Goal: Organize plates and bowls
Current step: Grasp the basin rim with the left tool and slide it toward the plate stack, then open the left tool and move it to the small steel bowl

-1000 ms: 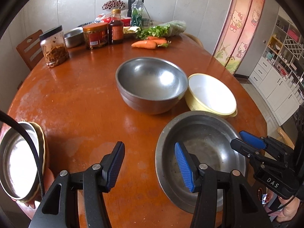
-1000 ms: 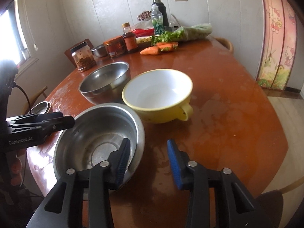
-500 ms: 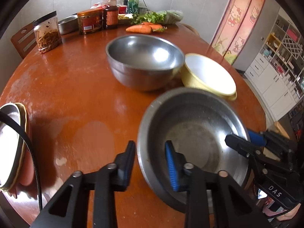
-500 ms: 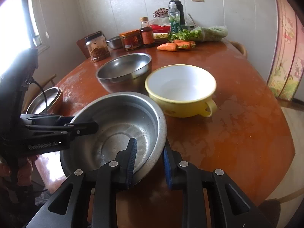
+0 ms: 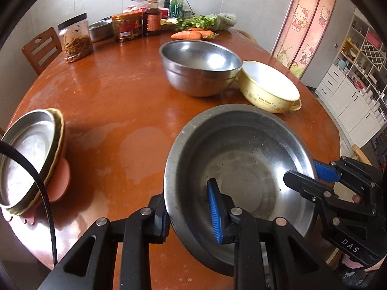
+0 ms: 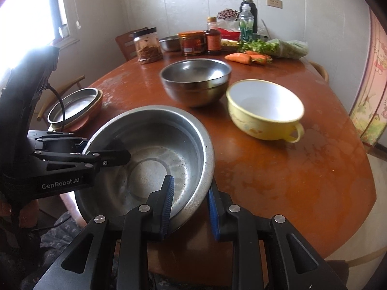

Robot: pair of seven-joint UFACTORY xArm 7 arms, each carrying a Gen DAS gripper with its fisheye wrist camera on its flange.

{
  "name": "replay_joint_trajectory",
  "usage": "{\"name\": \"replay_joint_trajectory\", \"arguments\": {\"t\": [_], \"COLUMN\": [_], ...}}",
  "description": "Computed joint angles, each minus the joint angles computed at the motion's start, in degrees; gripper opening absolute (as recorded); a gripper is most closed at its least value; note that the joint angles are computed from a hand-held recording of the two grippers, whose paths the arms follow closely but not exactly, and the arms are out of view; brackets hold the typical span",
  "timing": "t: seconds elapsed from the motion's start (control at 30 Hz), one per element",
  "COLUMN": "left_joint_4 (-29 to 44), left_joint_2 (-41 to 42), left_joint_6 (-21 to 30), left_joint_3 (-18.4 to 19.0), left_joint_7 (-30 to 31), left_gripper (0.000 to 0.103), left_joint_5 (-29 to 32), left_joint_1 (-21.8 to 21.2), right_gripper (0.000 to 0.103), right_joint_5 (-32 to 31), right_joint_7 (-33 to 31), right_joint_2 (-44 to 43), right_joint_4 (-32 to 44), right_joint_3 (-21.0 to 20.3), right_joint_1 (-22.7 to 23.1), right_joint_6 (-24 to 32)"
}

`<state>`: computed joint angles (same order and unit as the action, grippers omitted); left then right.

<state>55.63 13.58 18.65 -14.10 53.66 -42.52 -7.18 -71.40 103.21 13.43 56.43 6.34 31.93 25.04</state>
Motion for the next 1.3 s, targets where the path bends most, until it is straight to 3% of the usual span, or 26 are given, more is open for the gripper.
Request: {"name": "replay_joint_trajectory", "arguments": {"t": [0.63,0.7,0.83,0.9,1.1,1.3], "left_joint_4": [3.3,3.0,2.5,2.3,2.3,2.8], "left_joint_2": [1.9,1.7,1.2,0.7,-0.5,-1.2], "left_joint_6": [3.6,3.0,1.8,1.4,2.1,2.6], "left_joint_3": [-0.5,-0.6,-0.6,-1.0,-0.5,0.9], "left_joint_7": [3.4,4.3,4.9,6.5,10.9,10.4], "left_gripper": [0.028,0.028,0.030,0.034,0.037,0.037], "left_joint_5": [-5.1,-5.7,-6.4,-8.2,-13.3,-13.7], "left_joint_1": [1.1,1.1,0.9,1.3,1.4,0.5], "right_gripper": [0.031,0.038,0.042,0.058,0.077,0.079], "right_joint_5": [0.6,1.0,0.3,0.6,-6.5,-13.5], "right_joint_7": [0.8,0.5,2.3,1.8,9.0,17.4], "right_joint_2": [1.6,1.9,1.4,0.8,-2.7,-4.3], "right_joint_4": [1.0,1.1,0.7,0.7,-0.9,-1.6], "right_joint_3": [-1.6,-1.7,-2.3,-1.9,-0.6,0.3], "right_joint_1": [-1.0,-0.9,-0.5,-0.1,-0.1,-4.5], "right_joint_6": [-3.8,-4.2,-4.3,-1.9,2.8,-4.1]}}
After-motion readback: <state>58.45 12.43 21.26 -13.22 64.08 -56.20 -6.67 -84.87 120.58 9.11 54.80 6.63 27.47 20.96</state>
